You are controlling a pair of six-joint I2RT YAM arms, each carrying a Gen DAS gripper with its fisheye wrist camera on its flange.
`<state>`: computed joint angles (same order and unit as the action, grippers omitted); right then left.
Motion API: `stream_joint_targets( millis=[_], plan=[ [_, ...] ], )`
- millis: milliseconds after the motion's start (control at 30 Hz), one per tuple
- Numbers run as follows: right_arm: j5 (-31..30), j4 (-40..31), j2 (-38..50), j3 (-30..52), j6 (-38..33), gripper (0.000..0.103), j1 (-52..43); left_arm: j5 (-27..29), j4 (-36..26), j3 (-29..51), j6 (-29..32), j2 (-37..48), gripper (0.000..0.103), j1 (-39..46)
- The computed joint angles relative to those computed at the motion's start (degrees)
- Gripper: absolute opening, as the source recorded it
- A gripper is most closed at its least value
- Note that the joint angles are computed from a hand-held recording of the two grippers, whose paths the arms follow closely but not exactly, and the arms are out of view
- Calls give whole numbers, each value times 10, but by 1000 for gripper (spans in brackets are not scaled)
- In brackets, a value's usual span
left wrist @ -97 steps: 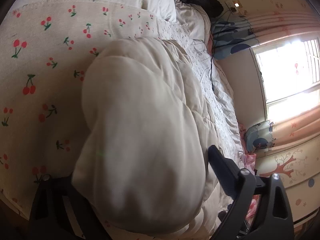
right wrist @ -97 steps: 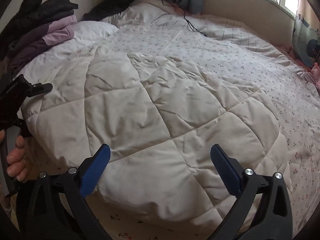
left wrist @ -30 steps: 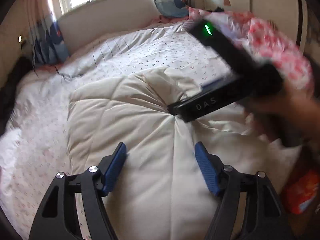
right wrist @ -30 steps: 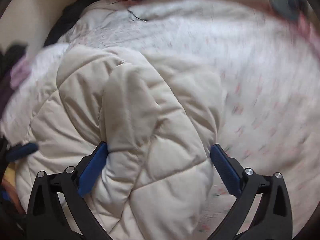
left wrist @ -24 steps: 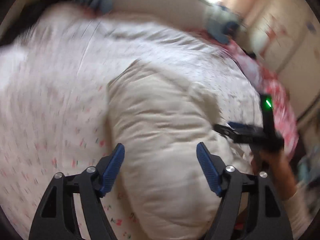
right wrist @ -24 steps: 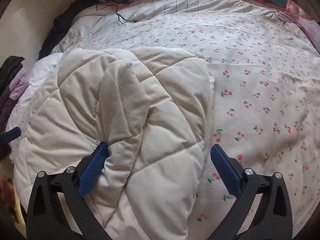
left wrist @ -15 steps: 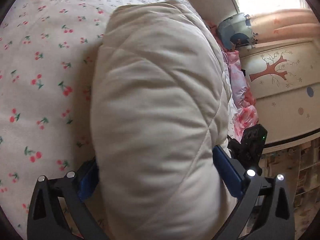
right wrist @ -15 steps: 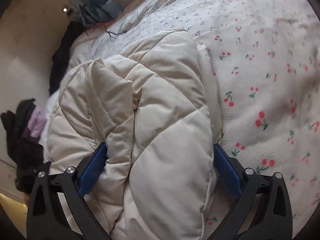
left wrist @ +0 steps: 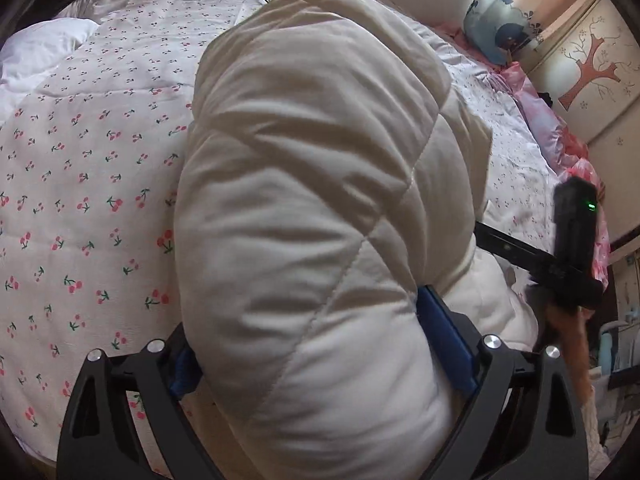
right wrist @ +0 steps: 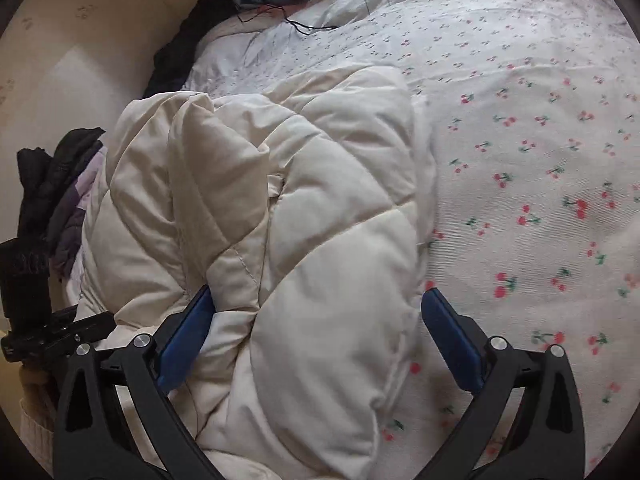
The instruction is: Fold large clothes
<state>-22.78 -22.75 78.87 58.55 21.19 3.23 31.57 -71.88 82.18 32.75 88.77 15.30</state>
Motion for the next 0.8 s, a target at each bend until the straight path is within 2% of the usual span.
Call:
stream_joint_targets(
  millis=[67,100,167,267,300,333,367,400,433,467,533,600,667,700,767,800],
  plan=[
    [114,-61,-43,28,-28,97,28,-29,52,-40,-32,-40,93,-34],
    [149,-73,-61,45,-40,97,36,-43,64,-47,-41,-48,94,-47],
    [176,-70,-68,78,-52,97,51,-54,60,-31,-46,-45,94,-59],
    [229,-113,18,186,-72,97,80,-44,53,-20,-48,-29,94,-56],
    [268,-143,80,237,-82,97,90,-39,48,-19,-44,-28,94,-51],
    [263,-151,132,261,-98,97,83,-27,33,-5,-32,-17,94,-44],
    [214,-158,190,292,-99,97,62,-10,12,14,-18,-6,94,-34],
    [139,-150,223,294,-70,97,31,6,3,18,-8,-6,94,-20],
    [89,-137,228,281,-48,97,7,14,0,29,-10,-6,94,-17],
    [72,-136,229,279,-42,97,-2,6,-1,34,-10,-5,94,-25],
    [89,-158,211,280,-50,97,-4,-28,16,26,-18,-6,97,-53],
    [93,-162,152,254,-44,97,-6,-49,28,18,-24,-2,98,-65],
    [-7,-98,56,163,-36,97,-24,-38,31,17,-28,8,98,-56],
    [-31,-95,22,130,-31,97,-20,-34,29,18,-28,12,98,-52],
    [61,-131,39,119,-77,97,38,-32,31,11,-29,11,98,-49],
    [46,-100,50,88,-67,97,39,-45,24,12,-24,16,98,-54]
  ],
)
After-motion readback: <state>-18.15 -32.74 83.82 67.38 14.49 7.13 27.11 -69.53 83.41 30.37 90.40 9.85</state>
